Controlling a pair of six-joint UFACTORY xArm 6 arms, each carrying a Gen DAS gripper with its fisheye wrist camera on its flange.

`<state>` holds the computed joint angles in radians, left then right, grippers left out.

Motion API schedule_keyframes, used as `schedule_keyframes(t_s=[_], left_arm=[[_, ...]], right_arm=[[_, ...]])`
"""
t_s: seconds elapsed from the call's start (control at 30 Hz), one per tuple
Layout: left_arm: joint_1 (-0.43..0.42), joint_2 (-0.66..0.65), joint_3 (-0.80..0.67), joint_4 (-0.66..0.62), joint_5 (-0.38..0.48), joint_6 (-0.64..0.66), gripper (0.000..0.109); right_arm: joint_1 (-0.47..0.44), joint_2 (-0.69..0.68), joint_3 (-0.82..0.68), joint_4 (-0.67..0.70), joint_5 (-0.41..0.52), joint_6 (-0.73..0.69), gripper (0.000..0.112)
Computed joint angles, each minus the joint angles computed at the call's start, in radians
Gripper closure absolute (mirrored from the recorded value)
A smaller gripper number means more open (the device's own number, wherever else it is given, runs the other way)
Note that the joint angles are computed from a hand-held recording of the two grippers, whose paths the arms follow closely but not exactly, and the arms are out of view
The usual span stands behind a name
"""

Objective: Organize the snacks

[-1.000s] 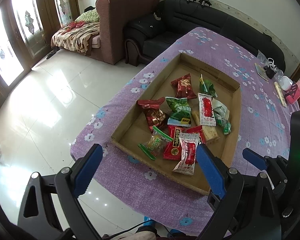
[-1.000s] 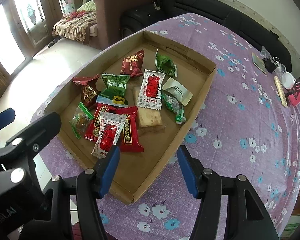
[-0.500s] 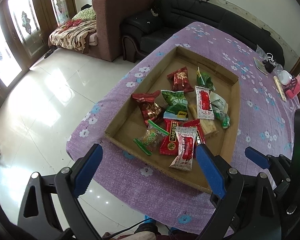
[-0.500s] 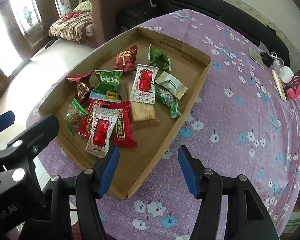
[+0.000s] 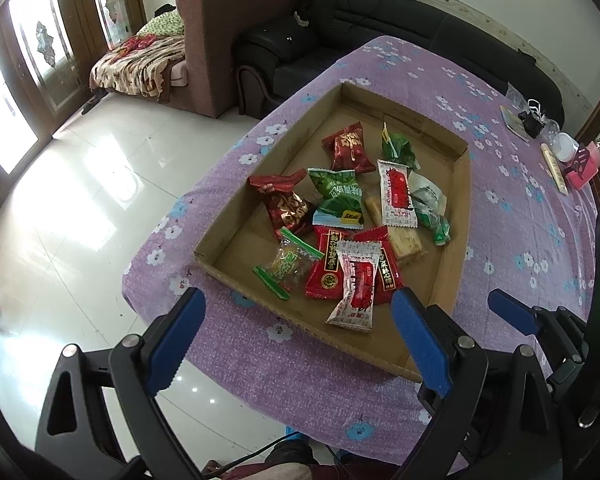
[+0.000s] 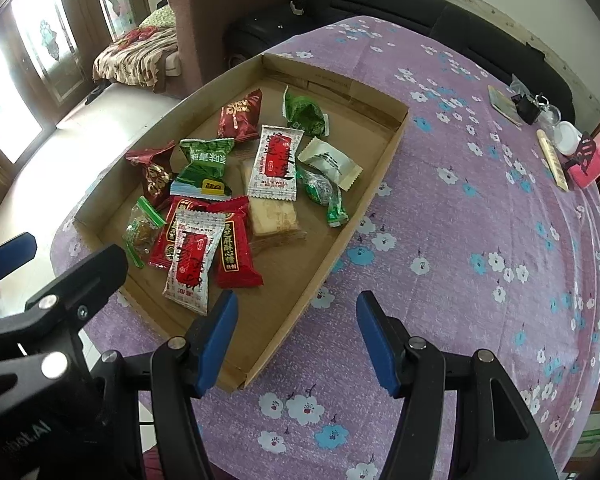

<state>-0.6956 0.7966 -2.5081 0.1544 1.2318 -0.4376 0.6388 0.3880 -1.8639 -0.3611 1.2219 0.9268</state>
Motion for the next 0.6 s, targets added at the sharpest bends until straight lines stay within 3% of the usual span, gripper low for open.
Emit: schedule_keyframes(t_s=[0.6], left_arm=[[-0.002,-0.005,0.013,-0.004,-0.002,-0.007,0.014]], right_arm=[[0.007,0.005,-0.004,0.004,-0.006,-0.004,0.051]])
